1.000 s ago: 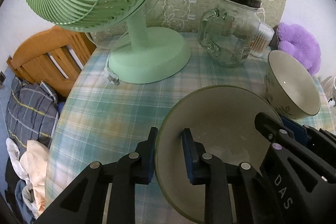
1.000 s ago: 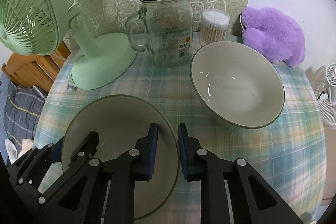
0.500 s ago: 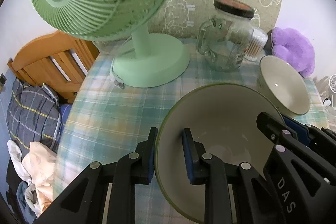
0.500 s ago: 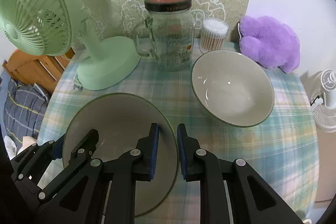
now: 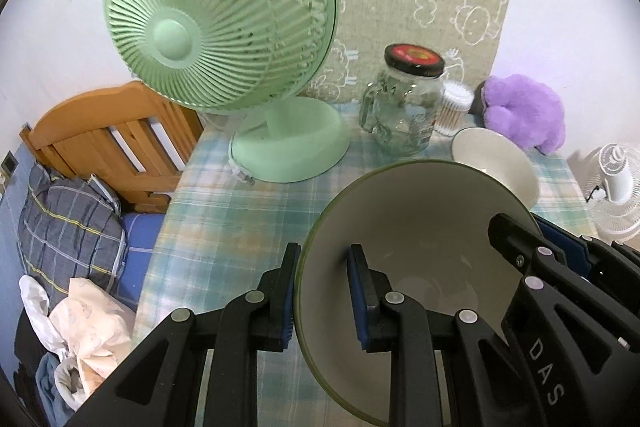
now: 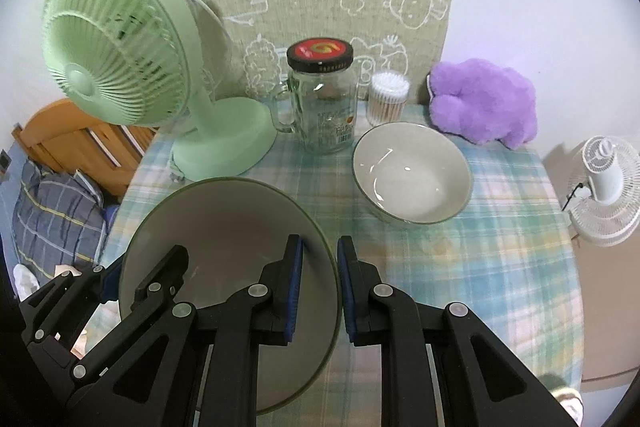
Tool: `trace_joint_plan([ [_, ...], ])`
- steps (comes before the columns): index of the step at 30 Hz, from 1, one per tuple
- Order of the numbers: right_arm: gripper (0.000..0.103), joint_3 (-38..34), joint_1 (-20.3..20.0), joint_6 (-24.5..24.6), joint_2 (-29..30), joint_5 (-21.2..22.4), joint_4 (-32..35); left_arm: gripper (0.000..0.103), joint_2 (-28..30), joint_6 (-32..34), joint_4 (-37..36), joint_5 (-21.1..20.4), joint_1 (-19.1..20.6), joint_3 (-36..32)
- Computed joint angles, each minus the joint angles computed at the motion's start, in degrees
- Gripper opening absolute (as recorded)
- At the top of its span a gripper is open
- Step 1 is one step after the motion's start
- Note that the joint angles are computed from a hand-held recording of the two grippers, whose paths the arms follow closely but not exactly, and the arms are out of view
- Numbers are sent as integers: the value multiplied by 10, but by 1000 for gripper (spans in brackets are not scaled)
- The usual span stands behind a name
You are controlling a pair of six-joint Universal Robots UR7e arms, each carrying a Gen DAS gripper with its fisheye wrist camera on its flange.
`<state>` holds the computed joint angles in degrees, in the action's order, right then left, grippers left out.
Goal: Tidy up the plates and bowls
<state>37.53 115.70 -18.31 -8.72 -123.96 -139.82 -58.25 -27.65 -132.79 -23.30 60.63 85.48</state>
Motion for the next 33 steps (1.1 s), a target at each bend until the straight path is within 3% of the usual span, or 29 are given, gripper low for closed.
trace_joint_plan([
  [21, 21, 322, 43, 61, -188, -53, -143, 21, -114, -50, 43, -27, -84, 149],
  [33, 21, 452, 37, 94, -269, -71, -179, 21, -120, -100, 75, -63, -118, 192],
])
